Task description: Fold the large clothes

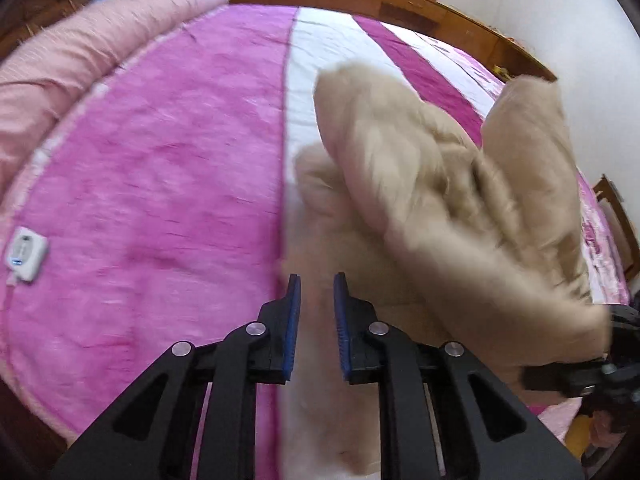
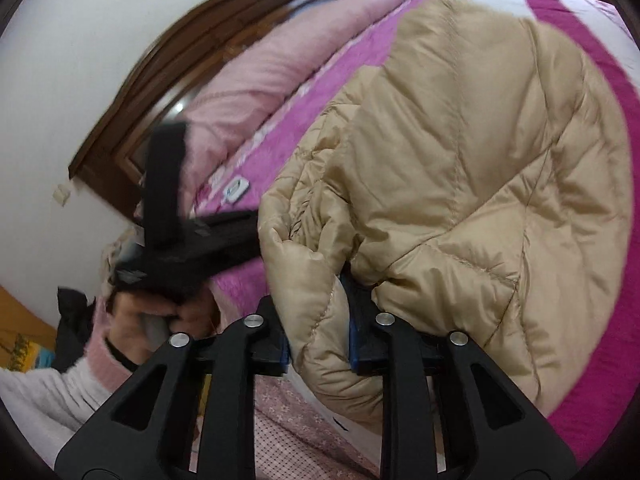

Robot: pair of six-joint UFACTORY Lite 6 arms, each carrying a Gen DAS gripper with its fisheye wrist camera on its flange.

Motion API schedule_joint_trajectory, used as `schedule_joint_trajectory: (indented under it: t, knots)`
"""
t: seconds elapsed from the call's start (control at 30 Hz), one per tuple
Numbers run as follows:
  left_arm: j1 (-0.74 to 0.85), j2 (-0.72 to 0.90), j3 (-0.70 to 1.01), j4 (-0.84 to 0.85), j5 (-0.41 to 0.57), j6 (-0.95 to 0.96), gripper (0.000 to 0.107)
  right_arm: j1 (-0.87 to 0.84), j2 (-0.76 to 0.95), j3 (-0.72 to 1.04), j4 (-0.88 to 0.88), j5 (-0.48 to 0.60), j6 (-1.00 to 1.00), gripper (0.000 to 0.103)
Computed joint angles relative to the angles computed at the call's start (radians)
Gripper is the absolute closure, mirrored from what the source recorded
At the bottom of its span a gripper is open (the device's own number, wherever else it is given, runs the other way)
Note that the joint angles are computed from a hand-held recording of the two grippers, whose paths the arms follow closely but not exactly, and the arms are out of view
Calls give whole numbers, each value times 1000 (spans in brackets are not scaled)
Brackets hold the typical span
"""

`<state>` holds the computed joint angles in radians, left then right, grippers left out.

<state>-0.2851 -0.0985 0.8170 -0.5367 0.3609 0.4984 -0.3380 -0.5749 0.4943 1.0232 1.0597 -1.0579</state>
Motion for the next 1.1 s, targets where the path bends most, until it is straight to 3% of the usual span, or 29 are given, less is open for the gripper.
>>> schedule_joint_trajectory:
  t: [0.13, 0.17, 0.23, 0.3, 0.33, 0.5, 0.57, 0.77, 0.9, 1.03, 1.07, 1.1]
  knots:
    - [109, -77, -19, -58, 71, 76, 86, 152, 67, -36, 47, -152, -32, 77]
    - [128, -93, -17, -82, 91, 100, 81, 162, 80, -43, 60, -162, -39, 76]
    - [146, -125, -1, -117, 138, 126, 73, 159, 83, -46, 71, -152, -37, 61]
    - [140, -153, 7, -130, 162, 135, 72, 99, 52, -43, 74, -57, -28, 41]
    - [127, -158, 20, -124, 168, 127, 72, 67, 24, -36, 65, -7, -11, 38]
    - [71, -145, 90, -171, 230, 127, 72, -63, -150, 15, -16, 165, 85, 35]
    - [34, -122, 121, -194, 237, 134, 68, -227, -185, 40, -35, 311, 32, 33]
    - [-130, -16, 222, -162, 211, 73, 49, -717, -157, 86, -118, 586, -195, 32]
    - [-202, 90, 297, -156, 202, 31, 48, -857, 20, 89, -131, 512, -234, 32]
    - [-251, 143, 328, -136, 164, -20, 52, -933, 173, 100, -124, 438, -259, 32]
    - [-261, 148, 327, -123, 153, -32, 79, -933, 199, 95, -120, 408, -265, 32]
    - [-263, 157, 327, -135, 157, -19, 89, -938, 225, 92, -120, 381, -273, 32]
